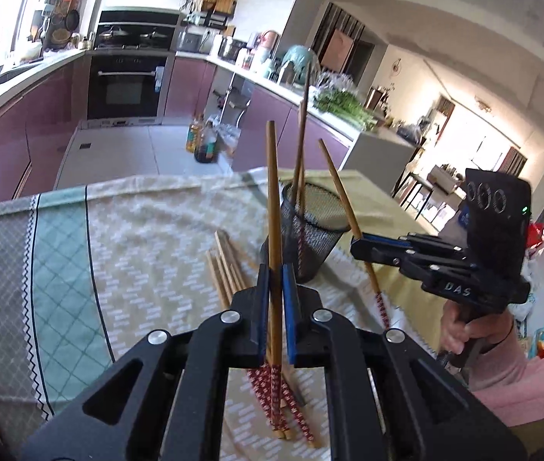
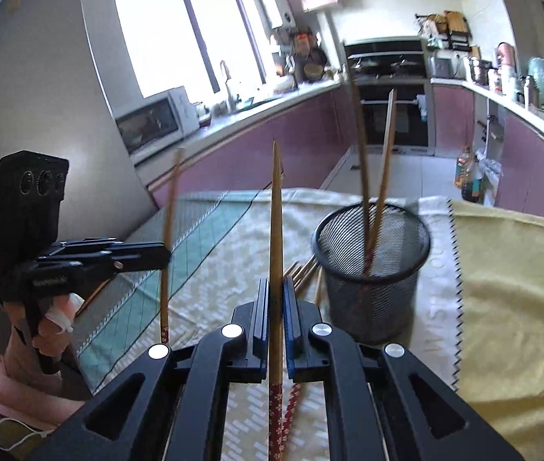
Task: Organize utensils
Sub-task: 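Raise both chopsticks upright into the mesh holder while both grippers open to release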
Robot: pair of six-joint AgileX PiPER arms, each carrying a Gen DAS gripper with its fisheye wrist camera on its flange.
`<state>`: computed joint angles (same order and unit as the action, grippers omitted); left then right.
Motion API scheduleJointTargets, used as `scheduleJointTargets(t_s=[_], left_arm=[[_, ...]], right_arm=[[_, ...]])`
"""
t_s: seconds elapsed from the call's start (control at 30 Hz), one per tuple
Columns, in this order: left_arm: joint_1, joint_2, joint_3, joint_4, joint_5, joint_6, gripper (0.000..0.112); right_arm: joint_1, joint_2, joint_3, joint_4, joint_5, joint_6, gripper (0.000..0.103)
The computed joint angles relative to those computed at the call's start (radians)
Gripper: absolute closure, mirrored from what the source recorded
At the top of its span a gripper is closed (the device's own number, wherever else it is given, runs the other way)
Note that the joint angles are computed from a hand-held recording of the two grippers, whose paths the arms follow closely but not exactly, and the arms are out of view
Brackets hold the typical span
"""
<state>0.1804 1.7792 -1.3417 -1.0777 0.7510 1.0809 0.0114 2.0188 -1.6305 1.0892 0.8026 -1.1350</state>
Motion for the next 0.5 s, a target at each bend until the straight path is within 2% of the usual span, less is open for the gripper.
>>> scheduleJointTargets(t_s=[0.27,0.5], left_arm=[[-0.003,-0.029,-0.049,-0.072,0.032,0.016,0.105],[-0.048,0.027,-0.199,-0.095,0.019,-0.034,0.105]], right_arm=[[-0.040,-0.020,0.012,0.117,-0.030,-0.074,0.097],[-0.058,0.013,-0.077,0.248,-0.083,-0.105,0.097]])
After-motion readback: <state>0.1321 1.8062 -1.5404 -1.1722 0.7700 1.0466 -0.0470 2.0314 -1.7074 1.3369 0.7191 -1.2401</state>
